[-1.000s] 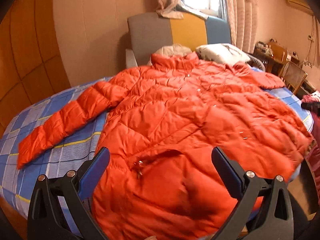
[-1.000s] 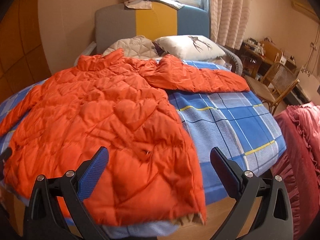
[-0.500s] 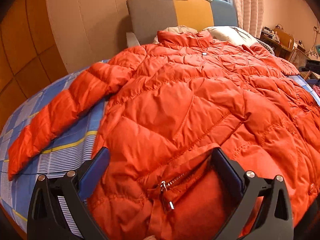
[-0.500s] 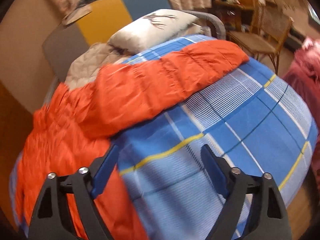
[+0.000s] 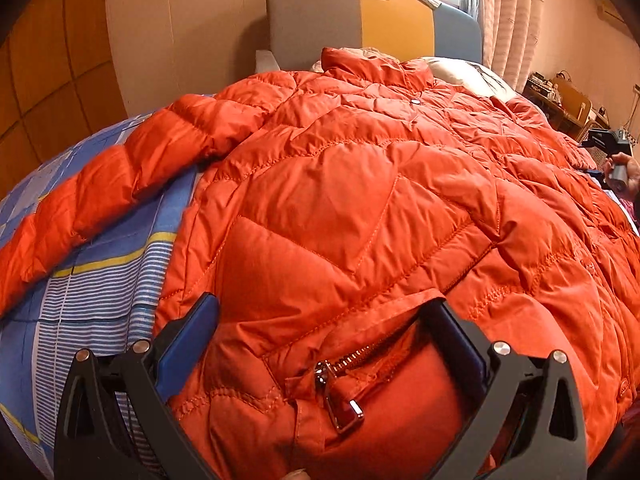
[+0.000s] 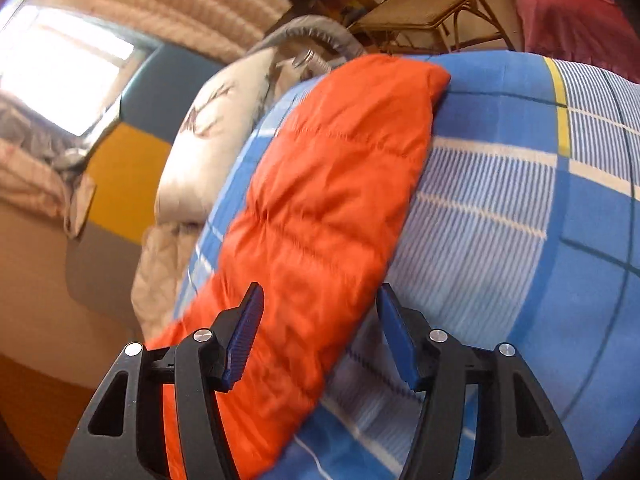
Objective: Fold large clothes
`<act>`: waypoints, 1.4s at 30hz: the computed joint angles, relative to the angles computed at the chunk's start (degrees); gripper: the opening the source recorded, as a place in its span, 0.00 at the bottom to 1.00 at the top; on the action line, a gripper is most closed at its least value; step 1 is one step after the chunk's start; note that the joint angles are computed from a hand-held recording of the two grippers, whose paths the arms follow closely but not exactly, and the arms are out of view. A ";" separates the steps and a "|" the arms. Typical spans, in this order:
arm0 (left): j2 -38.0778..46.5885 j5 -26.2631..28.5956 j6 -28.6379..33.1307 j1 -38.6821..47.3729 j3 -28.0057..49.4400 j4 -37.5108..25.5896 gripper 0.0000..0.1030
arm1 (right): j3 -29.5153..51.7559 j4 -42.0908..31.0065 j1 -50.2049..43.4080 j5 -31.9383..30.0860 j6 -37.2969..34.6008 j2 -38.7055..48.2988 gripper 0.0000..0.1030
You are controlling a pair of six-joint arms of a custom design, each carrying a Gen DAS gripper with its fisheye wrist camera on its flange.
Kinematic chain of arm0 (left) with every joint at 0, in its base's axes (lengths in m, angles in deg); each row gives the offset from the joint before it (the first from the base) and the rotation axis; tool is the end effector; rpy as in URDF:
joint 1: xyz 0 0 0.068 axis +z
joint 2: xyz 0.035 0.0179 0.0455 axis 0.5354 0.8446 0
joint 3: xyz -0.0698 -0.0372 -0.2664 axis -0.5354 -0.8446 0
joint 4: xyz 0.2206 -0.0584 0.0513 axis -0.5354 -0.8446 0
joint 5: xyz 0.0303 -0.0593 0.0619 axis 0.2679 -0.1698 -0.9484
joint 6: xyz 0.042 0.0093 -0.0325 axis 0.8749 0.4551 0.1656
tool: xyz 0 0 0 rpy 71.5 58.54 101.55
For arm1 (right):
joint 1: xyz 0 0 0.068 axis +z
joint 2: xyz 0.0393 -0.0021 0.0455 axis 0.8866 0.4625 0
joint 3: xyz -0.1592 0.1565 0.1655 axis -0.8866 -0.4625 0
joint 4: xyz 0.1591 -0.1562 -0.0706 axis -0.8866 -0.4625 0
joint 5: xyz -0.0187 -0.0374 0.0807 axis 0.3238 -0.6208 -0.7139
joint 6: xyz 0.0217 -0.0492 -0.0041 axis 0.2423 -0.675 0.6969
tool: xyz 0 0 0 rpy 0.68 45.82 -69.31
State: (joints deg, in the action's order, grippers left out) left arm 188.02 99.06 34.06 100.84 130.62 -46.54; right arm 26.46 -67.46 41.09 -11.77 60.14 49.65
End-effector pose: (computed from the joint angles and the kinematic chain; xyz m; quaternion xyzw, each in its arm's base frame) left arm 0.1185 0.2373 0.1155 0.1087 0.9311 -0.0580 0.3433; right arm 0.2356 -0.0880 0.1551 0.5591 0.7391 0.1567 0.3415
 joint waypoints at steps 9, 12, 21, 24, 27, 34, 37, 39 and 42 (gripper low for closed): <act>0.83 -0.25 -0.82 -0.33 0.57 -0.06 0.98 | 8.75 -9.64 2.24 4.64 -10.13 2.22 0.11; 0.84 -0.26 -0.76 -0.33 0.60 -0.12 0.98 | 7.91 -11.36 3.51 5.22 -11.68 -1.05 0.08; -0.37 -0.24 -0.81 -0.09 -0.77 1.30 0.98 | 19.42 -24.93 23.31 15.86 -19.32 -7.69 0.04; -0.35 0.02 -0.37 0.25 -0.69 0.80 0.98 | 26.01 -28.75 33.43 20.82 -20.85 -4.80 0.04; -0.17 0.23 -0.11 0.39 -0.23 0.04 0.98 | 32.50 -31.55 43.49 24.42 -22.13 -0.25 0.04; 0.90 1.01 0.75 0.97 1.17 -1.62 0.98 | 46.38 -36.84 61.67 26.95 -24.79 12.64 0.04; 1.37 1.33 0.92 1.13 1.67 -2.02 0.98 | 53.00 -39.50 67.57 25.84 -25.78 19.62 0.04; 1.45 1.47 1.10 1.24 1.58 -2.08 0.98 | 55.97 -40.62 70.30 24.89 -25.56 22.87 0.04; 2.03 1.71 1.43 1.50 1.94 -2.33 0.98 | 59.90 -42.41 73.25 24.49 -23.23 26.90 0.04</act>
